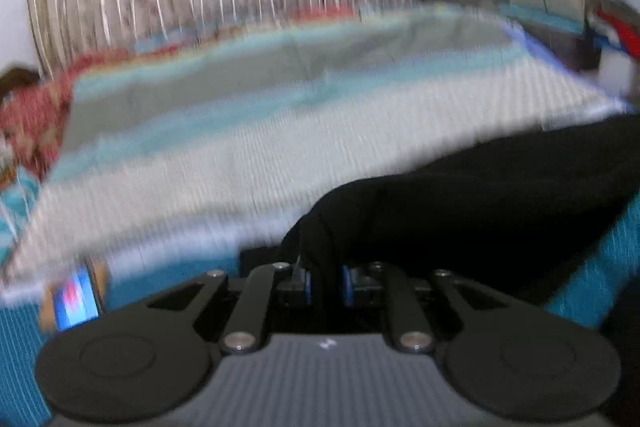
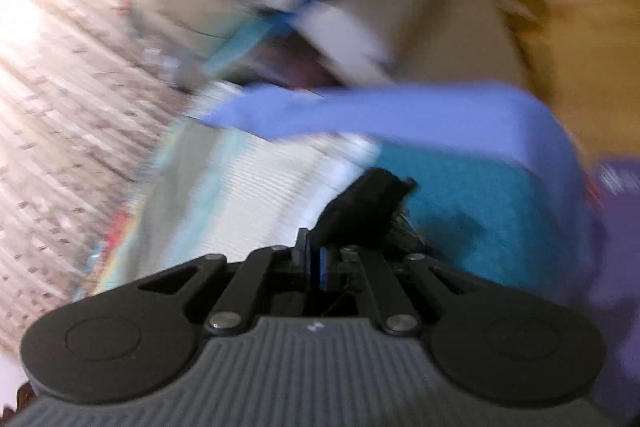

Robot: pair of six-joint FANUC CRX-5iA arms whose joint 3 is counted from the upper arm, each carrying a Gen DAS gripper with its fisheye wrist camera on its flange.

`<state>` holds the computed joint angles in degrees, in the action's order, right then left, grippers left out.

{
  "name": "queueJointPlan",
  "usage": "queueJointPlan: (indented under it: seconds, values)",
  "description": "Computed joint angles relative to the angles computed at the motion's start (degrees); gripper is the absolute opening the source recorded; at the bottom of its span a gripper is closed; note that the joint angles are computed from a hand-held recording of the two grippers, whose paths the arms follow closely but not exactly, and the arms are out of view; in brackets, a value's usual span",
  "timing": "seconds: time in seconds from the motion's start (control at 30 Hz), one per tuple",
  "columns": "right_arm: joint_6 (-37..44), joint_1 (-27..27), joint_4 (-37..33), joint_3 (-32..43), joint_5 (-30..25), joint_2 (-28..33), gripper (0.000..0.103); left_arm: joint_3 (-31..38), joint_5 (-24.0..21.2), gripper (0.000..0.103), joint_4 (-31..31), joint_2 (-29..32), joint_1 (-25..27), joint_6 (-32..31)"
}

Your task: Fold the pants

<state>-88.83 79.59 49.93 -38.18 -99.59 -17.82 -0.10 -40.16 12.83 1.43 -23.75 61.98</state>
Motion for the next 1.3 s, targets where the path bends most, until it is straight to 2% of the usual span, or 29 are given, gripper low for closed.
queueJointPlan:
  seconds: [0.07,0.13,0.2,0.27,0.33,0.4,0.47,0.53,0.6,0.67,0.77,0.8,0.87,0.9,0.93,1.0,1.03,1.07,1.1,1.13,1.17,1.2,1.23,1.27,1.3]
  values:
    - [-4.2,2.04,-5.68,-0.11,1.48,0.13,0.011,-1.36,-2.17,0.017,-4.08,-1.14,-0.83,3.3]
    - [-9.54,4.19,-5.35,-1.89,2.33,-0.02,0.012,-2.5,-3.04,0.022,-5.75,-2.43,-1.22,4.61]
    - [-12.68,5.37,-4.94,-1.4,0.4,0.69,0.019,-4.68,-2.71,0.027,-2.05,-4.43,0.1,1.86]
    - [-11.47,5.07,-7.85,2.28,-3.78,2.45,0.046,-7.13,-2.44,0.034,3.44,-6.65,2.1,-2.44]
    - [-9.64,5.46,-10.46,5.81,-9.47,4.48,0.046,-9.47,-2.53,0.051,7.21,-9.0,3.95,-3.76]
    - [-6.02,5.18,-8.47,7.75,-12.49,6.27,0.046,-11.56,-2.58,0.051,12.78,-10.87,7.1,-4.51]
    - [2.48,3.87,-3.53,8.15,-11.8,6.89,0.046,-12.11,-1.85,0.054,17.12,-11.01,9.92,-0.84]
    - [14.02,-0.47,3.49,8.51,-4.88,7.42,0.046,-11.69,-0.92,0.055,19.82,-10.01,11.56,3.6]
    - [25.01,-6.69,10.3,9.18,7.41,8.15,0.046,-9.21,-1.77,0.055,19.13,-7.5,12.04,8.7]
    - [36.2,-13.7,13.68,12.07,21.6,10.57,0.047,-3.21,-6.75,0.055,14.08,-2.9,11.31,16.18]
    - [53.42,-22.02,12.59,20.94,39.75,18.81,0.053,0.89,-13.52,0.061,16.13,2.57,10.98,18.8]
    - [58.25,-23.56,11.21,23.94,43.55,21.42,0.056,1.38,-14.86,0.064,17.74,3.94,10.94,19.09]
    - [70.24,-26.06,7.37,31.19,49.99,27.55,0.074,0.49,-14.43,0.075,20.49,4.89,10.62,19.43]
    - [77.06,-26.9,4.73,35.36,51.44,30.84,0.078,-0.28,-12.98,0.072,21.03,4.84,10.16,19.62]
    - [83.2,-27.48,1.8,39.48,51.45,33.94,0.083,-0.64,-11.51,0.05,20.46,4.65,9.53,19.57]
    - [95.42,-28.74,-6.64,48.65,49.12,40.05,0.085,-0.92,-8.15,0.041,18.09,4.22,8.07,17.2]
    - [100.48,-29.26,-10.72,53.02,46.55,42.85,0.081,-1.68,-4.88,0.031,15.68,2.93,7.12,16.19]
    - [104.45,-29.65,-13.87,57.36,43.46,45.96,0.059,-2.54,-0.17,0.024,11.9,1.14,5.65,14.63]
    - [105.7,-29.37,-14.01,59.3,40.88,47.72,0.051,-3.5,4.61,0.007,7.71,-0.78,4.24,14.28]
    - [105.23,-28.99,-11.16,59.03,40.62,48.26,0.013,-5.33,10.37,0.007,5.02,-2.89,3.23,12.85]
    - [104.37,-28.8,-8.9,59.37,40.57,48.66,0.004,-7.76,15.67,0.007,5.34,-4.82,2.85,10.99]
    - [101.12,-28.71,-6.28,59.04,40.4,48.57,0.004,-9.69,19.04,0.007,7.9,-5.74,3.01,8.04]
    - [96.18,-28.8,-2.27,56.83,41.58,47.63,0.004,-10.21,20.02,0.007,8.63,-5.93,3.4,6.93]
    - [89.15,-28.92,3.23,53.97,42.82,46.52,0.004,-9.62,19.33,0.007,6.81,-5.58,3.94,7.76]
    - [84.12,-29.11,6.37,52.06,43.67,45.78,0.004,-7.89,16.5,0.008,3.12,-4.71,4.55,10.75]
